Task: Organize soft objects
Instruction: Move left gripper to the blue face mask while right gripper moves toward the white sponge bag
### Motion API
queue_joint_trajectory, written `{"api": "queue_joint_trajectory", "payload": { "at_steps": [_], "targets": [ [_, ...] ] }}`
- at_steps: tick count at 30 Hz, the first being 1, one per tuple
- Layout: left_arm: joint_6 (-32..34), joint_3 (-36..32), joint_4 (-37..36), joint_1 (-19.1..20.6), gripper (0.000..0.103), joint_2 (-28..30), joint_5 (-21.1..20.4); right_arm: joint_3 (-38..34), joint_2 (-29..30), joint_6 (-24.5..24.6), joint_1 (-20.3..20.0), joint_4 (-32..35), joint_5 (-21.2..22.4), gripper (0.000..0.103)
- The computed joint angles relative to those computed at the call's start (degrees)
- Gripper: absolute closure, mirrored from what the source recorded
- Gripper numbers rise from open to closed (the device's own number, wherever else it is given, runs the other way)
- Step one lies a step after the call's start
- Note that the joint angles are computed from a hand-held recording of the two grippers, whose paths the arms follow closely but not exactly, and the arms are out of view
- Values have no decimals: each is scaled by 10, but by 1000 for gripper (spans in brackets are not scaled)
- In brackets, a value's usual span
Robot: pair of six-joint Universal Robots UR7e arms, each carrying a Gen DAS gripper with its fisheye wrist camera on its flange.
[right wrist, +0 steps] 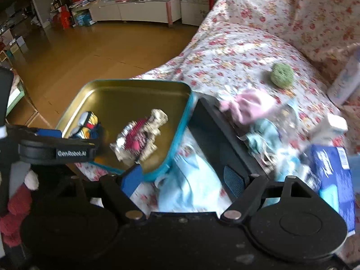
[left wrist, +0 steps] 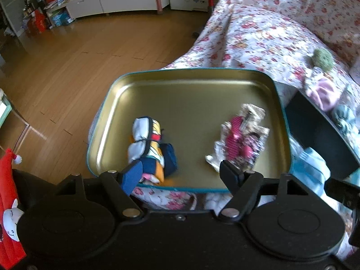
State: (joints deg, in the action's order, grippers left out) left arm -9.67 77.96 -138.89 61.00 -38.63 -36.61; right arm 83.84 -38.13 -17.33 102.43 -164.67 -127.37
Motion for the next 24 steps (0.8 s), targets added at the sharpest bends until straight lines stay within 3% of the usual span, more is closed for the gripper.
{"api": "queue_joint_trajectory", "payload": {
  "at_steps": [13, 20, 24],
  "targets": [
    [24, 39, -4, -34, 30, -4, -39, 154, -97, 79, -26, -93, -61, 23],
    [47, 43, -6, -48, 30, 7, -57, 180, -128, 92, -43, -125, -80, 23],
    [61, 45, -12, -53, 30, 12, -70, 168, -130, 75, -50, -166, -103, 22]
  ]
}}
